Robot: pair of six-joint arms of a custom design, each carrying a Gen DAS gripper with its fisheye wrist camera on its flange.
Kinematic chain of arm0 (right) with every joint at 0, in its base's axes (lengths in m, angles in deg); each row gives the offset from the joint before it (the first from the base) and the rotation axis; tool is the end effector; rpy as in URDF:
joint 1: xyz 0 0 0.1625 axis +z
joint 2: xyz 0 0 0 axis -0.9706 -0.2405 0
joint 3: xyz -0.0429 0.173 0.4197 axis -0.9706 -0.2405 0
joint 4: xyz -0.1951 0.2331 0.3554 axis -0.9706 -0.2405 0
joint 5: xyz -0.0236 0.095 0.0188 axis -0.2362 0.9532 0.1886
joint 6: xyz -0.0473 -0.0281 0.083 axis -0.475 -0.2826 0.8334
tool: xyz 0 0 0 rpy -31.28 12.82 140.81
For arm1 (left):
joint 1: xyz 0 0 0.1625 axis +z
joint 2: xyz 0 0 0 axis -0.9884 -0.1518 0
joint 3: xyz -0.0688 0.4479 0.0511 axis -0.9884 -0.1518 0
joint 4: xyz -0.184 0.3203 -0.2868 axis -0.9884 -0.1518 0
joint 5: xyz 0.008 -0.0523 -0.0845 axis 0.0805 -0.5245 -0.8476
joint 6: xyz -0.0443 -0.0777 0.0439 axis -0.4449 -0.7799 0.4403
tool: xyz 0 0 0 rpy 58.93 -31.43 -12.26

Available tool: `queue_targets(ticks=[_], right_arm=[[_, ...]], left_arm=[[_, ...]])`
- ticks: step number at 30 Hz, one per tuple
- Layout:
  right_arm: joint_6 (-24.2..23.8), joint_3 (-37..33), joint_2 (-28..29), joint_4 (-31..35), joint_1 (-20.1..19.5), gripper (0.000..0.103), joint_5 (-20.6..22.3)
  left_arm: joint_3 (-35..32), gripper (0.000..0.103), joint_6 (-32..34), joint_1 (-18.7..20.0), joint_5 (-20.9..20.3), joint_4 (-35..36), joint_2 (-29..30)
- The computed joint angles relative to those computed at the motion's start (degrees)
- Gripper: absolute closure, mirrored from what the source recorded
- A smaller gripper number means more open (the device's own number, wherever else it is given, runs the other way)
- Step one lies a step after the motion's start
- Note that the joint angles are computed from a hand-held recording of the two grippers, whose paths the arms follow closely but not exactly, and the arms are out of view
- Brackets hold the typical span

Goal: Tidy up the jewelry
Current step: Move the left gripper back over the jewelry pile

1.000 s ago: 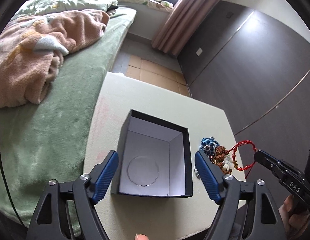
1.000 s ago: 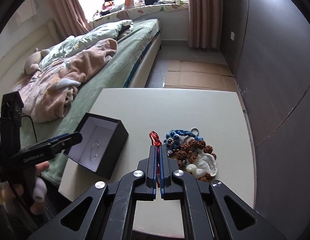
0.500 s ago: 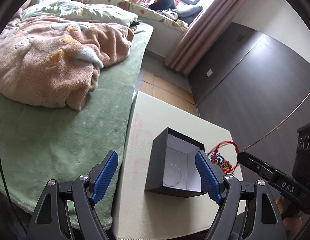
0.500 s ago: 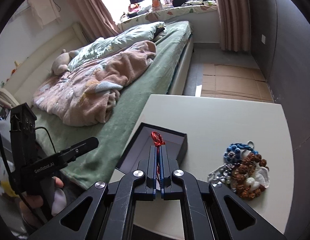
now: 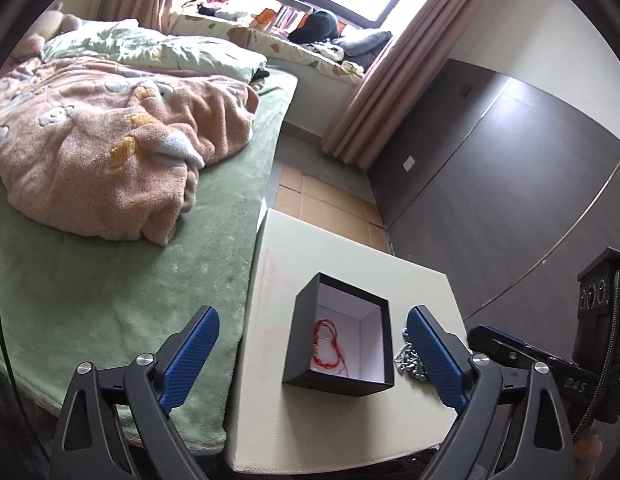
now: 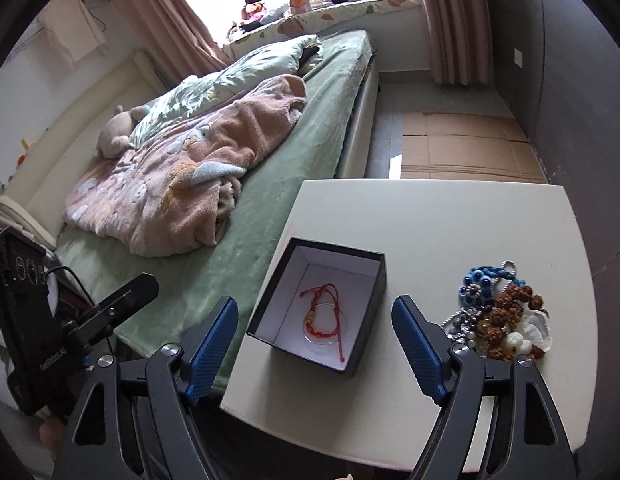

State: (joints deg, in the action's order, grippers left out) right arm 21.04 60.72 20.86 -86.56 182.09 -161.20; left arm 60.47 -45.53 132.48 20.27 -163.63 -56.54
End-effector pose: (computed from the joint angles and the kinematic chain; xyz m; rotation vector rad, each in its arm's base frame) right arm 0.3354 -0.7673 0.2070 0.9697 -2.6999 0.3711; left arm -0.2377 -0.6375 0.2737 -0.2147 2.3859 -1.3425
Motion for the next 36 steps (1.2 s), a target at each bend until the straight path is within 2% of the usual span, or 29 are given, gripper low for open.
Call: queue_targets(ticks=[1, 2, 5, 7, 16, 20, 23, 33, 35, 36], right_arm=[[0.2, 0.9, -0.9, -0.8, -0.1, 0.009, -0.1], [0.6, 1.7, -1.9, -1.3, -0.3, 0.007, 0.0], [2.0, 3.8, -4.4, -3.1, -0.9, 0.006, 0.0], [2.5, 4.7, -5.6, -4.0, -1.1, 0.0, -0.5], [3.2, 7.1, -10.1, -7.0, -2.5, 0.0, -1.9], [4.2, 7.0, -11.3, -7.7, -4.3, 0.0, 0.6], [6.3, 6.8, -11.7, -8.5, -6.2, 0.0, 2.6], [12.2, 5.9, -9.2, -13.4, -13.3, 0.001, 10.7], [12.7, 6.0, -8.8, -12.6, -14.3, 0.003, 10.6], [13.8, 5.7, -8.7, -11.4, -14.7, 0.008, 9.9]], left_arm=[[-0.2, 0.007, 0.2, -0.3, -0.2, 0.2, 0.2], [-0.4, 0.007, 0.3, -0.4, -0.4, 0.4, 0.4], [-0.8, 0.007, 0.3, -1.4, -0.5, 1.5, 0.7], [-1.1, 0.007, 0.7, -2.2, -0.5, 1.6, 1.1], [-4.7, 0.007, 1.8, -4.7, -1.9, 5.7, 4.2], [-6.9, 0.007, 3.8, -5.2, -3.1, 5.8, 6.6], [-10.0, 0.007, 3.9, -4.9, -3.8, 9.2, 9.1], [-21.1, 0.036, 1.4, -2.4, -5.9, 21.5, 17.2], [-23.5, 0.041, 1.0, -1.8, -6.7, 23.7, 18.9], [-24.5, 0.043, 1.0, -1.5, -7.2, 24.3, 19.7]])
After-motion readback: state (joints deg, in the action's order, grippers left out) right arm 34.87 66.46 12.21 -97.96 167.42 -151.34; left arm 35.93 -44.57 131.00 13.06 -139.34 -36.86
